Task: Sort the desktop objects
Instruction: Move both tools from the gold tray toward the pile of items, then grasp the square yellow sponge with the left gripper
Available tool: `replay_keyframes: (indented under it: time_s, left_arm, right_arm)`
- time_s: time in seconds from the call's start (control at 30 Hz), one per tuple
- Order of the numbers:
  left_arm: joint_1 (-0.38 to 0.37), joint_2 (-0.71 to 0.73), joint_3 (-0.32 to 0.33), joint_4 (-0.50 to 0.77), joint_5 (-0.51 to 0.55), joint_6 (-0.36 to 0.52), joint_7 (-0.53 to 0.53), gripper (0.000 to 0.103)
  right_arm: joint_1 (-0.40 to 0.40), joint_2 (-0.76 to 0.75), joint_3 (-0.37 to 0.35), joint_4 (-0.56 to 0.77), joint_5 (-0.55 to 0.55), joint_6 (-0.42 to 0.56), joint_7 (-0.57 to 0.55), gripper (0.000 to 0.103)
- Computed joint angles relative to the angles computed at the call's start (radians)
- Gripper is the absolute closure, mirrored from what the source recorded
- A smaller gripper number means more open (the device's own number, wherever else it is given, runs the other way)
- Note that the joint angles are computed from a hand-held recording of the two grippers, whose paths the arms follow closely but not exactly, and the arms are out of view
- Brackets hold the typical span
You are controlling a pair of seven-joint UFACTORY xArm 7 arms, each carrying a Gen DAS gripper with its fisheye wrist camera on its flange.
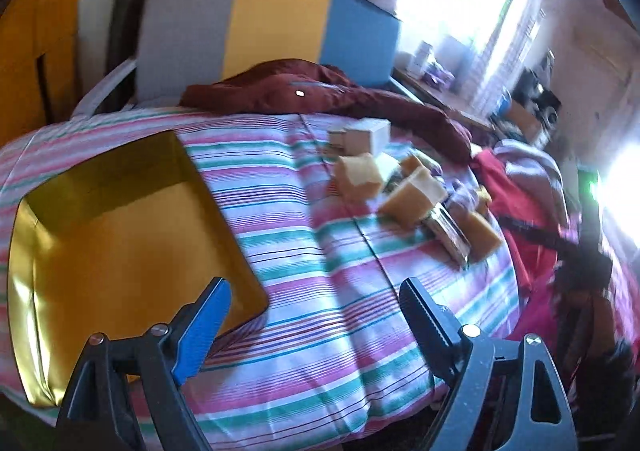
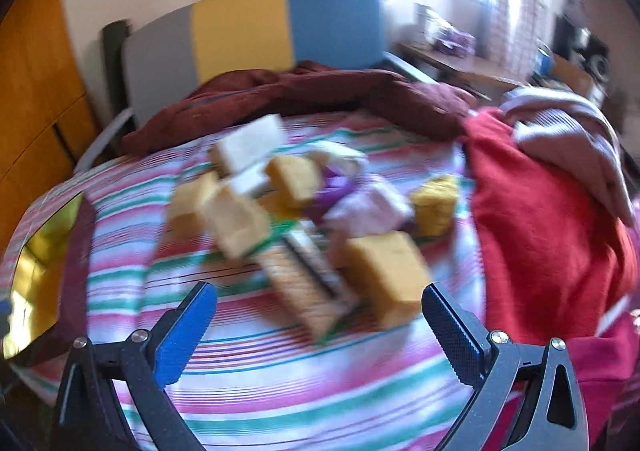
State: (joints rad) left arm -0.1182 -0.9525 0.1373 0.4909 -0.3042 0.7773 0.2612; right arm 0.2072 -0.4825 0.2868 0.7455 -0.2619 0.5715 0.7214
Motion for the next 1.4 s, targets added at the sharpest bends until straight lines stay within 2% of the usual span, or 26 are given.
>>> replay_keyframes:
  time_s: [0.07, 0.17, 0.3, 0.43, 0.5, 0.57, 0.63, 0.7, 0.8, 0.93, 1.03, 1.17, 1.4]
  left_arm:
    - [-0.028, 0.019, -0.021, 0.005, 0.001, -0.020, 0.016, 0.015]
    - [-0.060, 0.021, -0.057, -0.013, 0.015, -0.103, 0.044, 0.010]
    - [-0.126, 0.067, -0.048, 0.010, -0.004, -0.144, 0.069, 0.009]
    - [-0.173, 0.142, -0.025, 0.051, -0.040, -0.150, 0.089, 0.008]
    - [-0.182, 0.175, -0.024, 0.071, -0.053, -0.146, 0.098, 0.008]
    - [-0.169, 0.214, -0.056, 0.087, -0.036, -0.162, 0.094, 0.008]
    - [-0.173, 0.258, -0.072, 0.106, -0.027, -0.177, 0.103, 0.011]
    - [-0.185, 0.298, -0.076, 0.124, -0.036, -0.187, 0.111, 0.014]
    - [-0.201, 0.375, -0.088, 0.166, -0.044, -0.197, 0.131, 0.015]
    - [-0.225, 0.477, -0.107, 0.235, -0.060, -0.215, 0.177, 0.016]
    - [-0.225, 0.551, -0.139, 0.281, -0.045, -0.242, 0.204, 0.018]
    - [-0.214, 0.645, -0.183, 0.342, 0.003, -0.257, 0.228, 0.028]
    - [-0.197, 0.769, -0.244, 0.412, 0.099, -0.287, 0.223, 0.028]
  right_arm:
    - [0.018, 0.020, -0.067, 0.011, 0.061, 0.031, -0.060, 0.000]
    - [0.009, 0.057, -0.102, 0.036, 0.093, 0.058, -0.122, 0.000]
    - [0.021, 0.148, -0.154, 0.077, 0.163, 0.058, -0.257, 0.000]
    - [0.020, 0.212, -0.163, 0.096, 0.206, 0.051, -0.329, 0.001]
    - [0.014, 0.231, -0.159, 0.094, 0.211, 0.041, -0.337, 0.005]
    - [0.008, 0.244, -0.154, 0.095, 0.205, 0.045, -0.336, 0.012]
    - [0.006, 0.247, -0.148, 0.095, 0.195, 0.053, -0.332, 0.030]
    - [0.003, 0.246, -0.144, 0.094, 0.186, 0.062, -0.324, 0.037]
    - [0.006, 0.236, -0.151, 0.087, 0.200, 0.059, -0.333, 0.039]
    - [0.010, 0.228, -0.154, 0.084, 0.215, 0.059, -0.351, 0.051]
    - [0.009, 0.238, -0.145, 0.093, 0.203, 0.066, -0.350, 0.052]
    - [0.012, 0.232, -0.147, 0.089, 0.210, 0.064, -0.348, 0.052]
    - [0.012, 0.223, -0.153, 0.082, 0.223, 0.059, -0.366, 0.052]
